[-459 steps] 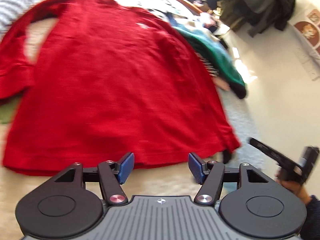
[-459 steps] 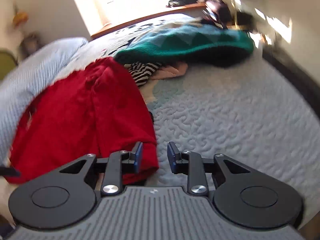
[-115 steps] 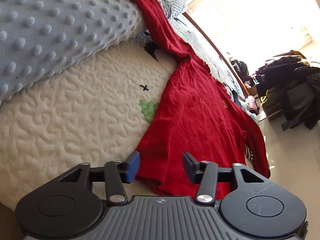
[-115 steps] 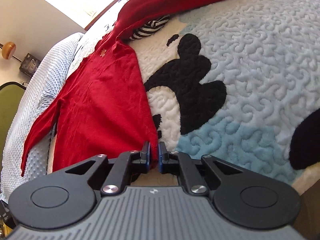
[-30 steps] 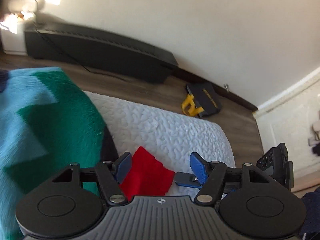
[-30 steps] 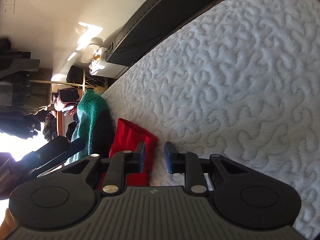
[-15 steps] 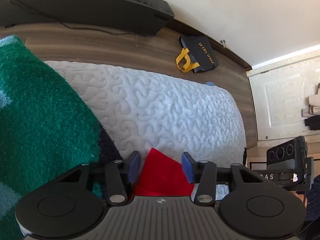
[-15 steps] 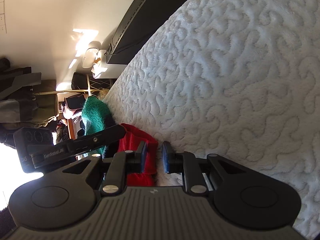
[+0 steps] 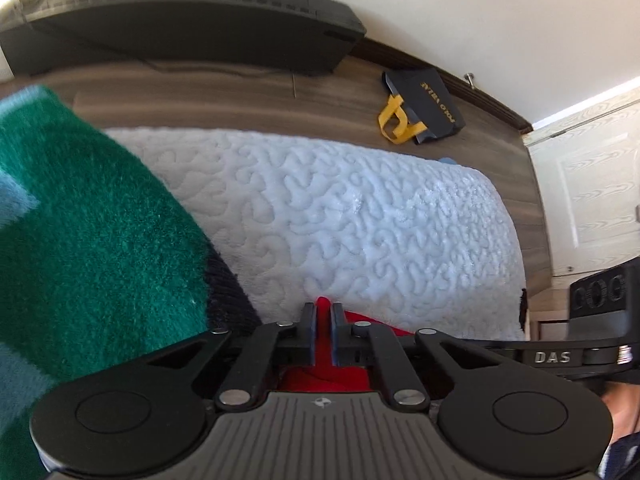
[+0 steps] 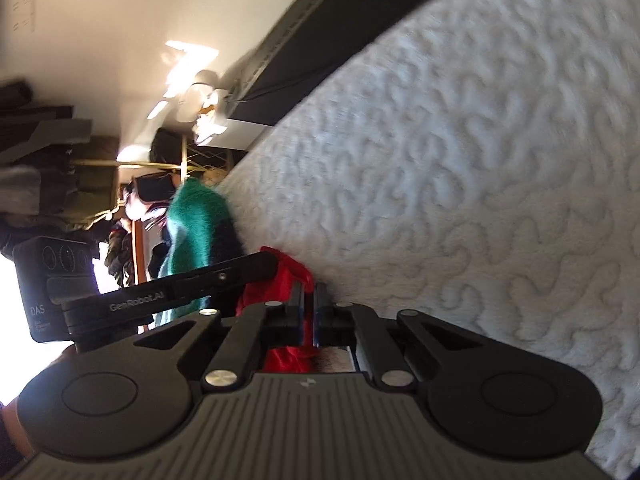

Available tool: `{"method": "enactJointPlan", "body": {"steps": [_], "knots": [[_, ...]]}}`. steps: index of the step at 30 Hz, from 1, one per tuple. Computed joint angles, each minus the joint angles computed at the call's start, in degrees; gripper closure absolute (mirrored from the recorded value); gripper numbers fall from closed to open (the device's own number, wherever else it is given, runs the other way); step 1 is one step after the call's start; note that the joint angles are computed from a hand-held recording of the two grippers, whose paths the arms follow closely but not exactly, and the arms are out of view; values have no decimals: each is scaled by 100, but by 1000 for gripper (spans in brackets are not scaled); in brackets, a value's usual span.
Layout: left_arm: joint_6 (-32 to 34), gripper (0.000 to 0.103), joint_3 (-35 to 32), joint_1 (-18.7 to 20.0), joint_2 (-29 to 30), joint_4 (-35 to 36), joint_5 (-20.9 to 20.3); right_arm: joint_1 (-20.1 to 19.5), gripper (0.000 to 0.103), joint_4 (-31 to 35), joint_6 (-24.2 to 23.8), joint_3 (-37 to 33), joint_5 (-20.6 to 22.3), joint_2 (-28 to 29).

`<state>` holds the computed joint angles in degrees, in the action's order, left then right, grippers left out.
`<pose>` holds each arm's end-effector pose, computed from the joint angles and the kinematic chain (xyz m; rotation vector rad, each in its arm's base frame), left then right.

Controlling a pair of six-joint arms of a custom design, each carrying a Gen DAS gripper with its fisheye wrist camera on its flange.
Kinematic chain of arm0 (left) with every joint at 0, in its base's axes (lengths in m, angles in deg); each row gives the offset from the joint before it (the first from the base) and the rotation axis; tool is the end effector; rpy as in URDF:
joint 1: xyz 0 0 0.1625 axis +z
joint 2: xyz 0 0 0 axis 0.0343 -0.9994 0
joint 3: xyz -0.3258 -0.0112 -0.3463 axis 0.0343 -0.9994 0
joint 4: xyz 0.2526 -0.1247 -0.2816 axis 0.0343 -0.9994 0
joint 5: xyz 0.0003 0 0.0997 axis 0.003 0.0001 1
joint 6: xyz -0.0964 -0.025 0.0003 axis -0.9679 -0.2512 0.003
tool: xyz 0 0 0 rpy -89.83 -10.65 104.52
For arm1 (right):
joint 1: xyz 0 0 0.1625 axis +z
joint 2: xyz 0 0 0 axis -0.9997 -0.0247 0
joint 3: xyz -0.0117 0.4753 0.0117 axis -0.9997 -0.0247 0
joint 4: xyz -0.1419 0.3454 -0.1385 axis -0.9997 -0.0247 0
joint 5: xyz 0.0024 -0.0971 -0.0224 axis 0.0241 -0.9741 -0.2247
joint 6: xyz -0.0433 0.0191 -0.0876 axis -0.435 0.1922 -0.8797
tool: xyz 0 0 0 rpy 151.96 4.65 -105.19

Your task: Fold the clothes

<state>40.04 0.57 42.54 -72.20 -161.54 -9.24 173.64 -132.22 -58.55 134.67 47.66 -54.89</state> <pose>-0.3582 -0.5472 -0.0965 1.7570 2.2475 0.9240 0.0753 -0.2392 0.0613 1.4354 2.0831 -1.6781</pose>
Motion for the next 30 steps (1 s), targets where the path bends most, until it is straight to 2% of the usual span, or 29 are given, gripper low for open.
{"method": "enactJointPlan", "body": {"steps": [4, 7, 12, 15, 19, 22, 24, 27, 30], "knots": [[-284, 97, 483, 46, -640, -597, -374, 922, 100, 953, -468, -338, 649, -646], [-567, 97, 903, 137, -1397, -894, -695, 1778, 100, 1777, -759, -721, 1064, -1034], [-1005, 97, 1475, 389, -3089, -658, -936, 3122, 100, 3260, -1074, -1668, 1155, -1087], [-1311, 97, 2012, 650, -4262, -370, -779, 3716, 99, 4058, -1104, -2341, 809, -652], [-1623, 97, 2300, 1092, -5686, 366, -534, 4239, 99, 5112, -1085, -3259, 172, 307], [-1979, 97, 2747, 1620, -6735, 832, -343, 4542, 99, 5980, -1090, -3954, -233, 1149], [-2048, 97, 3001, 2129, -7359, 1150, -258, 4760, 99, 6601, -1092, -4437, -443, 1736], [-2064, 97, 3445, 2809, -8062, 1355, -156, 5130, 99, 7612, -1192, -5167, -604, 2550], [-1874, 97, 3795, 3407, -8526, 1440, -19, 5467, 99, 8466, -1179, -5723, -578, 3107]]}}
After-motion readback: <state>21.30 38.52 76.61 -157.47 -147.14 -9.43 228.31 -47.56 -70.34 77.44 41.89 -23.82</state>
